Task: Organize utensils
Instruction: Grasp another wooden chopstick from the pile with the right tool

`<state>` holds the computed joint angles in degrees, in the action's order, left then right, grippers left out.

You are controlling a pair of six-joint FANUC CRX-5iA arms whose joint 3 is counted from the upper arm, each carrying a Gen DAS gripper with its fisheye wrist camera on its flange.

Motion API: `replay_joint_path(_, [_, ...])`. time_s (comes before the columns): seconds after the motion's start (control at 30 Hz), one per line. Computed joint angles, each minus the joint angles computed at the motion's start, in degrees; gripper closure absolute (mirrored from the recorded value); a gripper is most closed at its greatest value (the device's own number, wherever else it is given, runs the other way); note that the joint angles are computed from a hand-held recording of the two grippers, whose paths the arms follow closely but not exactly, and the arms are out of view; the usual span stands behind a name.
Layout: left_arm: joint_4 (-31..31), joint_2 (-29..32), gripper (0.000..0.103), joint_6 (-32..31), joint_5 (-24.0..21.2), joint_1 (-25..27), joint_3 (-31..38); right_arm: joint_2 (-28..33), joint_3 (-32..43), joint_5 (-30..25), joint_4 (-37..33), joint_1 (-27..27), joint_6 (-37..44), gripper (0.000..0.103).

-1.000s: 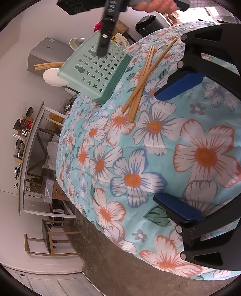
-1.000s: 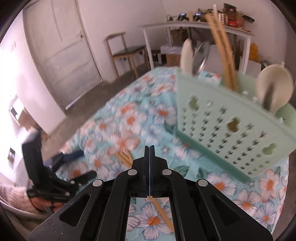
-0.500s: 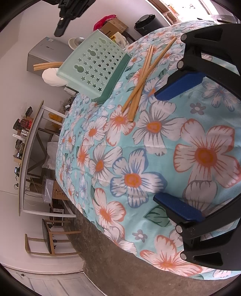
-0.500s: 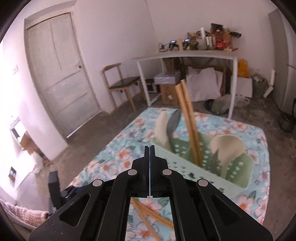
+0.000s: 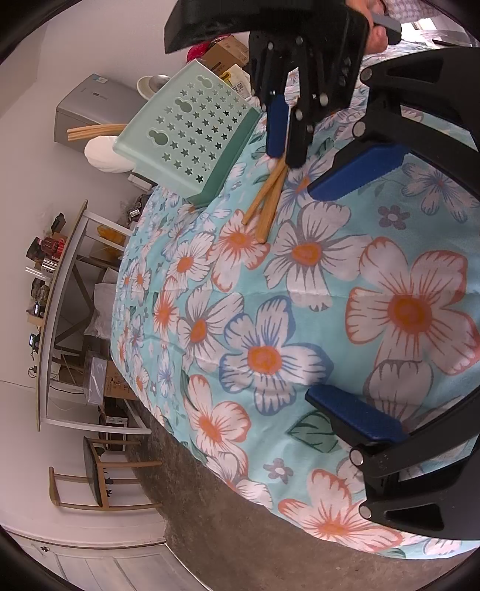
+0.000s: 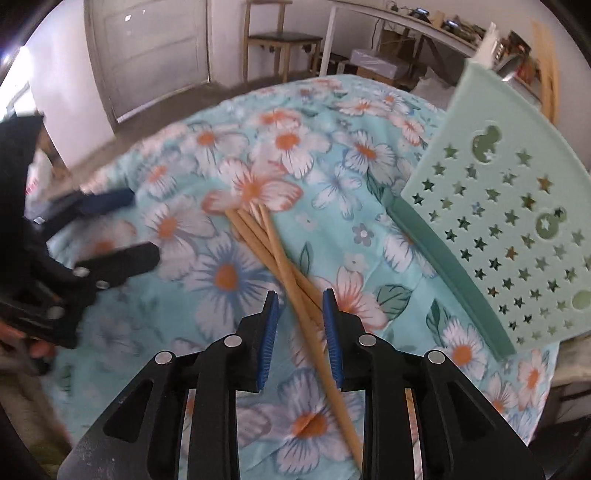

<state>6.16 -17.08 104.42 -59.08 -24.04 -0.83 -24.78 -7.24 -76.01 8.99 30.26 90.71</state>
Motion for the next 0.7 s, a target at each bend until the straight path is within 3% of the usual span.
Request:
replay_joint_path(0.1, [0.1, -0.1, 0.006, 0.0, 0.1, 0.1, -0.1, -0.4, -0.6, 0.7, 1.4, 0.7, -0.3, 0.094])
replay_joint_path(0.37, [0.2, -0.1, 0.006, -0.2, 0.1, 0.2, -0.2, -1.4, 1.8, 1.5, -1.4, -1.2, -1.6, 0.099])
replay_joint_path(0.7, [0.1, -0.1, 0.006, -0.1, 0.0, 0.2, -0.1, 1.5, 10.9, 0.2, -15.7, -14.2, 0.3, 0.099])
